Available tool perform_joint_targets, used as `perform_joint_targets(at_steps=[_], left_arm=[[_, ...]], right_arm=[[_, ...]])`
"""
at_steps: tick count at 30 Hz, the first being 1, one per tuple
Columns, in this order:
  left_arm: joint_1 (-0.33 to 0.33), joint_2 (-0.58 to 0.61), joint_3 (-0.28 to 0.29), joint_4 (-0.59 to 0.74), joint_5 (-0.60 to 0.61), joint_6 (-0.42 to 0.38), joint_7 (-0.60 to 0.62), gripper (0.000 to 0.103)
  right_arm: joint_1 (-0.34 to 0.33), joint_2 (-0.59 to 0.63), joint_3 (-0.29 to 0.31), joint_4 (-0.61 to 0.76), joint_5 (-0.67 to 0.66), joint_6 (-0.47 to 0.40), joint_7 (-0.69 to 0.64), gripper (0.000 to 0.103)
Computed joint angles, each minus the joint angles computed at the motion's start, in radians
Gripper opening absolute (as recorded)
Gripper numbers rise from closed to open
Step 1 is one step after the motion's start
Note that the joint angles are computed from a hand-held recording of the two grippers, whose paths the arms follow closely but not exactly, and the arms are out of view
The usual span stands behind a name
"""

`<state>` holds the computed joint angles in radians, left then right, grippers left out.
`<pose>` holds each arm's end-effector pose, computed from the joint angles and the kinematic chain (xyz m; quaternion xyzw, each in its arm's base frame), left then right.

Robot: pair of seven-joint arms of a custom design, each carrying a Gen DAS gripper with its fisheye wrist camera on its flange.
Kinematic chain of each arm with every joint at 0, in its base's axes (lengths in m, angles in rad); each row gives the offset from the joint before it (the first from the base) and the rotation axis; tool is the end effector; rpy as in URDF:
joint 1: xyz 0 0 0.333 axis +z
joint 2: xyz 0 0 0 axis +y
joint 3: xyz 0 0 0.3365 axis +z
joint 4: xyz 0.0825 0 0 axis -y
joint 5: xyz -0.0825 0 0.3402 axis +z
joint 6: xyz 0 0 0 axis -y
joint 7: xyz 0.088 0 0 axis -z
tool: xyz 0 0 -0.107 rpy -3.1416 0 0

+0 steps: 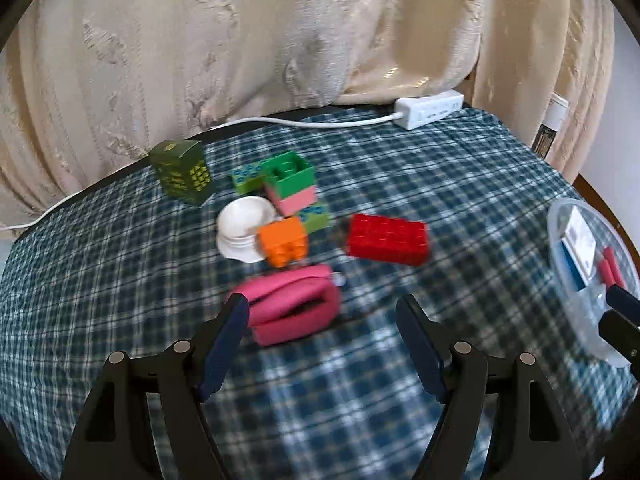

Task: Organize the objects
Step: 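Grasp the long pink foam tube with the left gripper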

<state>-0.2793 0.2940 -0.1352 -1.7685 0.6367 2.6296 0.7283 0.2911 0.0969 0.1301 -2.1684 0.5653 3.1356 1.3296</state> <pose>0.5881 -0.2635 0.4982 -0.6567 0.6729 -0.2349 0.2465 0.5298 0.1835 0.4933 -0.6698 0.6107 -0.1630 0.3897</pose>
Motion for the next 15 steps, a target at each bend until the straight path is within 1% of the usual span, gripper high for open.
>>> perform_joint_targets(at_steps=[7,15], left_arm=[[0.065,-0.002,-0.012,-0.046,-0.084,0.096,0.108,0.077],[0.098,0.017,-0.021,-0.065,-0.168,0.165,0.243,0.077]], right_arm=[[0.036,0.033,-0.027,0.035,-0.104,-0.036,0.091,0.067],[0.053,0.072,-0.028,0.076,-0.167,-0.069,0.146,0.067]])
